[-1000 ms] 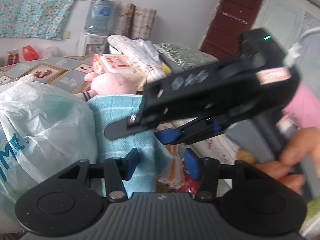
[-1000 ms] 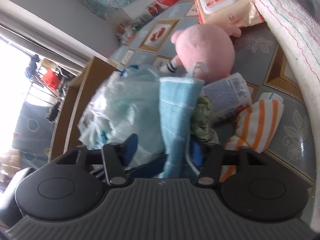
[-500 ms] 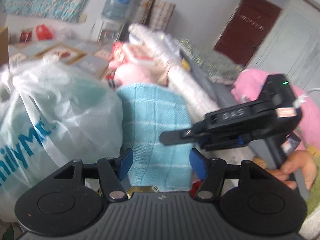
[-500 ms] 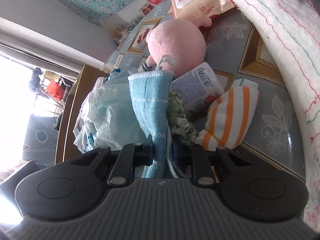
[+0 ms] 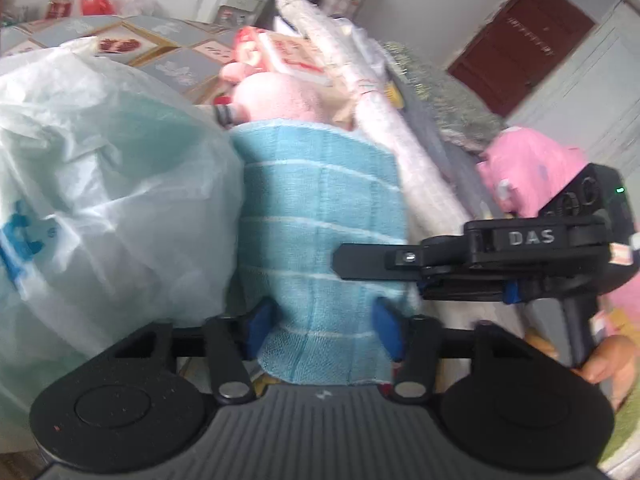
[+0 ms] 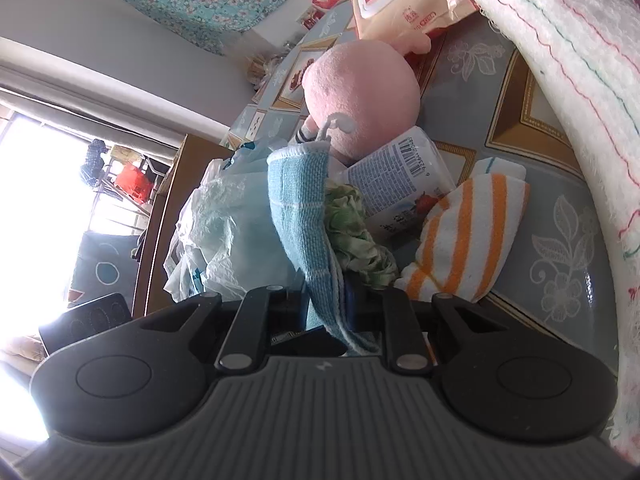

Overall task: Organize soft objects
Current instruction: 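Lift the blue towel with the right tool toward the box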

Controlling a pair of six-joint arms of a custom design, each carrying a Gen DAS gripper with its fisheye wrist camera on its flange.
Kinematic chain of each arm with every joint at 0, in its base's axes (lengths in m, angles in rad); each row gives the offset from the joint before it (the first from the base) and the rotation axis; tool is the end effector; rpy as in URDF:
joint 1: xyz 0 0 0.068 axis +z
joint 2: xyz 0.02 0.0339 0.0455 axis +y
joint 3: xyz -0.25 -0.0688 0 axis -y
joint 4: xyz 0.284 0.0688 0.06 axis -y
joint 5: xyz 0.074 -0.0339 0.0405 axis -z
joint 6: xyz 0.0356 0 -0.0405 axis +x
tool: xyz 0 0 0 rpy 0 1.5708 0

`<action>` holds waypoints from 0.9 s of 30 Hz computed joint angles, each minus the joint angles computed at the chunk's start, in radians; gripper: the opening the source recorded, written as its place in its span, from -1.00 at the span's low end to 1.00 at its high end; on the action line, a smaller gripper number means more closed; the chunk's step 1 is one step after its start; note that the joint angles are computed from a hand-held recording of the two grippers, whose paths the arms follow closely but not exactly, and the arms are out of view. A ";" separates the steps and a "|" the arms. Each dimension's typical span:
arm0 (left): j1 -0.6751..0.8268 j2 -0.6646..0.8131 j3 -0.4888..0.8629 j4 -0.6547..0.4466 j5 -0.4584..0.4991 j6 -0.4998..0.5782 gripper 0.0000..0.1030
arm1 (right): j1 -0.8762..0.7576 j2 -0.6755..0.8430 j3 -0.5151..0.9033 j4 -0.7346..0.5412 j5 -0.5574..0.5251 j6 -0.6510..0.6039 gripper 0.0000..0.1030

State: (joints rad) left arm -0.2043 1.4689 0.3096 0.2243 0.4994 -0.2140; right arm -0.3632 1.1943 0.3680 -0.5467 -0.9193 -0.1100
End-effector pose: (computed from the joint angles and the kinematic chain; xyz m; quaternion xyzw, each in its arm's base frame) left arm 0.2175 -0.0625 0.0412 0.0728 0.9208 -0.2925 0.2475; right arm 0.1815 -0.0387 0.0841 0.0692 0.8902 0.4084 0.1895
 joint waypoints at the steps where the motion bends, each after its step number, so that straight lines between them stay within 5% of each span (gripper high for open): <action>1: -0.001 -0.009 -0.004 0.001 0.009 0.004 -0.25 | -0.003 -0.012 -0.003 -0.006 -0.002 0.000 -0.69; 10: 0.002 -0.366 -0.120 -0.123 0.038 0.023 -0.53 | -0.015 -0.321 -0.025 -0.220 -0.033 -0.015 -0.69; 17: 0.124 -0.986 -0.205 -0.552 0.107 0.083 -0.55 | 0.122 -0.729 -0.016 -0.364 -0.019 0.152 -0.68; 22: 0.404 -1.267 -0.160 -0.896 0.253 0.243 -0.55 | 0.451 -0.839 0.000 -0.156 0.129 0.476 -0.67; 27: 0.785 -1.038 -0.008 -1.037 0.424 0.548 -0.55 | 0.805 -0.590 0.071 0.179 0.330 0.682 -0.65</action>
State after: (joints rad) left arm 0.5805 0.4313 0.3019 -0.8127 0.9236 0.3342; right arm 0.4416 0.6044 0.4393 -0.3681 -0.5895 0.5720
